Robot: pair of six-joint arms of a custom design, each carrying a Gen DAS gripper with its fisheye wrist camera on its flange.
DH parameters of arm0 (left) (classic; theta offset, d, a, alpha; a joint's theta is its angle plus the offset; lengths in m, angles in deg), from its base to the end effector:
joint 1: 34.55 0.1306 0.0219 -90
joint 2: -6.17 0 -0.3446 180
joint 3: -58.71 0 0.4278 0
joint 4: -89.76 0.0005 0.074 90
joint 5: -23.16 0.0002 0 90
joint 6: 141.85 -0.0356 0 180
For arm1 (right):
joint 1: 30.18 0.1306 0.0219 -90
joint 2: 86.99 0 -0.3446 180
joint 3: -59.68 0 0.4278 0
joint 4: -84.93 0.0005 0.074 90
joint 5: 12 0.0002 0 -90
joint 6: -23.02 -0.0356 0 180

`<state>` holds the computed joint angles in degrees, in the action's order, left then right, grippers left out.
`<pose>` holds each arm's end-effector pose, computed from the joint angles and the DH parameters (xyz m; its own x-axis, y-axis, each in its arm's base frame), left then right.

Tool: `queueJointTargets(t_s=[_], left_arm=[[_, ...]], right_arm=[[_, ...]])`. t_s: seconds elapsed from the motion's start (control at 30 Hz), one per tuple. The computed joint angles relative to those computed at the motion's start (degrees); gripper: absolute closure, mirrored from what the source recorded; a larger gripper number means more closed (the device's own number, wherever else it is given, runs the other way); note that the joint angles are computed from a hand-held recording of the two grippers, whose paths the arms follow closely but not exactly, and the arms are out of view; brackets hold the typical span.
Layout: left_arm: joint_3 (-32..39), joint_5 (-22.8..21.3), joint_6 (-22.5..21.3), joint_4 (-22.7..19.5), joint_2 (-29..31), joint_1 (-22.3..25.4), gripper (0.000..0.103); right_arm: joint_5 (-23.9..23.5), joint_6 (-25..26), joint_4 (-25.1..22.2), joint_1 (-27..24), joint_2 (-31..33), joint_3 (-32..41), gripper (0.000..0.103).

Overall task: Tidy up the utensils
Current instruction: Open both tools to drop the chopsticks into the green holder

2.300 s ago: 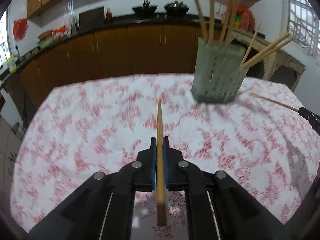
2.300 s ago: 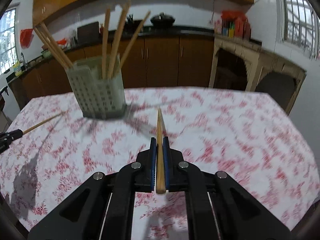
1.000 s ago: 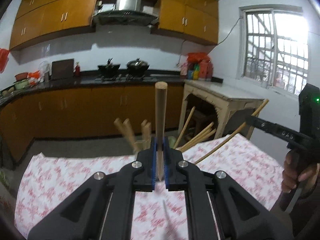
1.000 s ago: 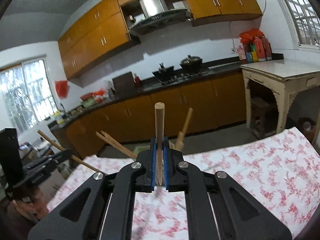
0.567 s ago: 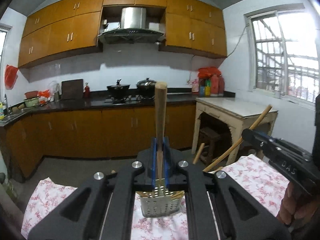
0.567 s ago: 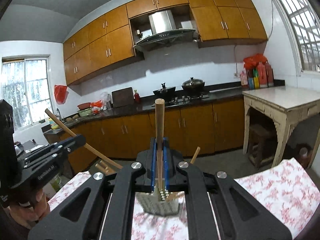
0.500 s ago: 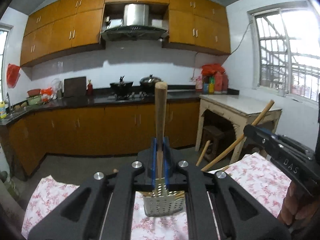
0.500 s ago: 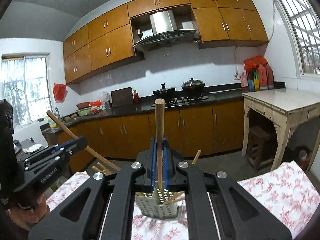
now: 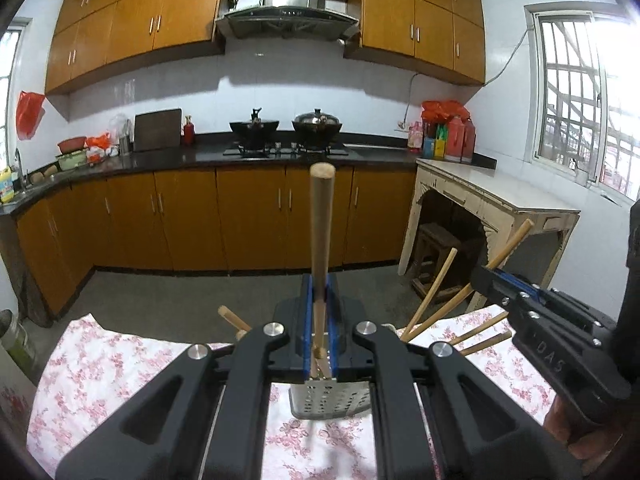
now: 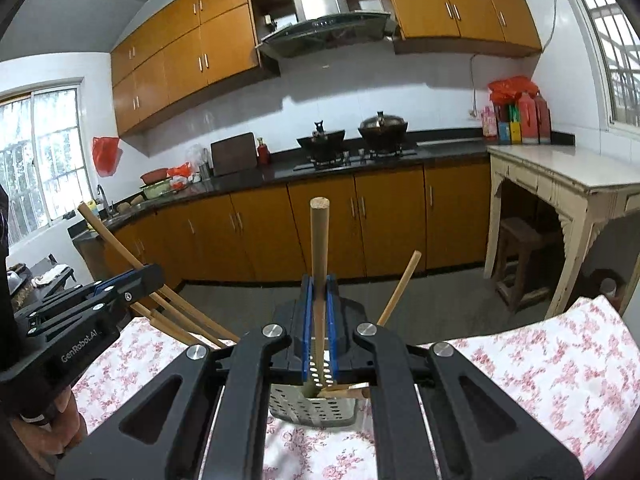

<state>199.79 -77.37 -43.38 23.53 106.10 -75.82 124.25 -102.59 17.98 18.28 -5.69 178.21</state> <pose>0.3813 -0.3267 0.7052 -0.3923 0.1516 -0.9072 0.4715 0.8801 -0.0568 0.2822 0.2790 0.6810 -0.3264 0.2387 -0.9146 0.1088 0.9706 0.2145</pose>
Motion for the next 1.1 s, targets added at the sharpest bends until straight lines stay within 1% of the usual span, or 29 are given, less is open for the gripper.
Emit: queueJointTargets(t_s=[0.1, 0.27, 0.5, 0.73, 0.9, 0.97, 1.0, 1.03, 1.07, 1.1], left_arm=[[0.4, 0.6, -0.1, -0.8, 0.5, 0.3, 0.095], [0.0, 0.8, -0.2, -1.3, 0.4, 0.3, 0.095], [-0.9, 0.7, -0.6, -0.8, 0.0, 0.0, 0.095], [-0.2, 3.1, 0.3, -1.5, 0.3, 0.8, 0.095], [-0.4, 2.4, 0.6, -1.5, 0.4, 0.5, 0.095], [0.3, 2.1, 0.7, -2.5, 1.1, 0.5, 0.095], [0.3, 1.5, 0.8, -2.6, 1.2, 0.4, 0.095], [0.3, 1.3, 1.2, -2.6, 1.1, 0.5, 0.092], [0.5, 1.8, 1.5, -2.7, 1.1, 0.7, 0.085], [0.6, 1.9, 2.0, -2.8, 1.1, 0.8, 0.08]], right_arm=[[-1.3, -0.6, -0.2, -0.7, 0.1, -0.3, 0.096], [-1.9, -1.0, -0.6, -0.9, 0.6, -0.4, 0.096], [-2.3, -0.5, -0.6, -0.9, 1.5, 0.5, 0.096], [-3.2, -0.3, 0.2, -1.5, 1.1, -0.2, 0.096], [-3.9, -0.5, 1.0, -2.0, 0.6, -0.9, 0.096], [-4.2, -0.7, 0.6, -2.2, 0.9, -0.8, 0.096], [-4.3, -0.8, -0.3, -2.3, 1.4, -0.1, 0.096], [-3.9, -1.1, -0.7, -2.1, 1.5, 0.0, 0.095], [-3.4, -1.3, -0.9, -2.0, 1.5, 0.0, 0.094], [-3.5, -1.5, -1.0, -2.0, 1.3, -0.1, 0.091]])
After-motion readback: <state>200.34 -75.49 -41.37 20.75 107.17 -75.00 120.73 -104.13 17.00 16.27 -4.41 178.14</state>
